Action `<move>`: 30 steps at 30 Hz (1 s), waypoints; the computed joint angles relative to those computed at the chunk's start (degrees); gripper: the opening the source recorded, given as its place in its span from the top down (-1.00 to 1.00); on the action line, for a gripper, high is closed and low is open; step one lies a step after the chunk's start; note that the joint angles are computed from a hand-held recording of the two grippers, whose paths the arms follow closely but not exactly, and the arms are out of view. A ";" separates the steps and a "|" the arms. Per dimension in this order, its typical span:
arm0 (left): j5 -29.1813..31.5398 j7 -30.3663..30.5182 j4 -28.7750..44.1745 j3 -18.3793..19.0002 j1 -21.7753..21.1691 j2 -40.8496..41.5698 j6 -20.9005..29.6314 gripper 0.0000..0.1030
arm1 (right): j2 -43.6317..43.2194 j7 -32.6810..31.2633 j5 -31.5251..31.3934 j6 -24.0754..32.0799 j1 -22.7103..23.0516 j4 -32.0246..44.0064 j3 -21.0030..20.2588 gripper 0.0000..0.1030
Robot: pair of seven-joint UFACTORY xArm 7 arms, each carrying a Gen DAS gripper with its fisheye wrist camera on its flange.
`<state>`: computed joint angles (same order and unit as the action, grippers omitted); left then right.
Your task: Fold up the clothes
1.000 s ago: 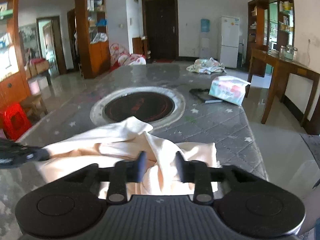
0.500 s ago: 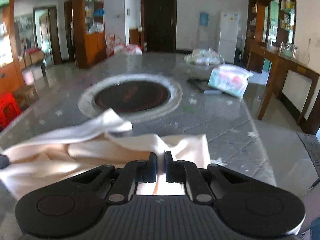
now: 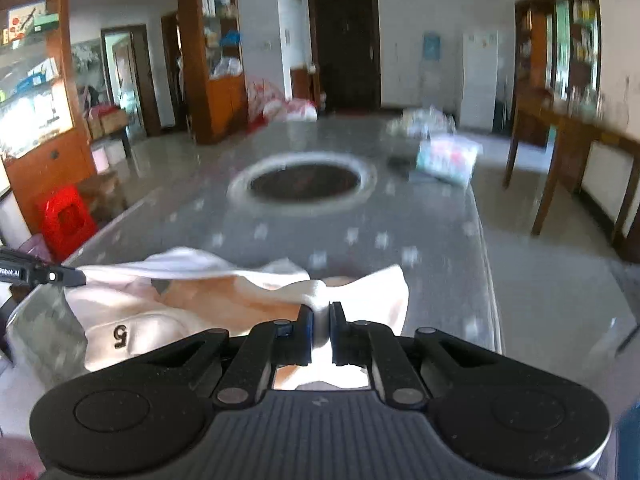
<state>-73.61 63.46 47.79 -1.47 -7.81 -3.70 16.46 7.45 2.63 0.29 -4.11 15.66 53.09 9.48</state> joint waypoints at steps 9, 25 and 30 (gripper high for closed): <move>10.62 -5.77 -3.30 0.53 0.28 -0.27 3.45 0.90 | -5.45 -13.47 9.87 6.52 0.55 -4.20 1.93 0.39; 4.12 -3.32 16.29 -5.38 2.29 16.72 -6.04 0.56 | 14.02 -14.68 10.00 2.77 -0.52 11.96 5.52 0.34; 11.92 -9.18 22.52 -6.98 4.23 23.17 -3.78 0.37 | 14.37 -8.90 6.56 2.34 1.27 12.14 1.16 0.23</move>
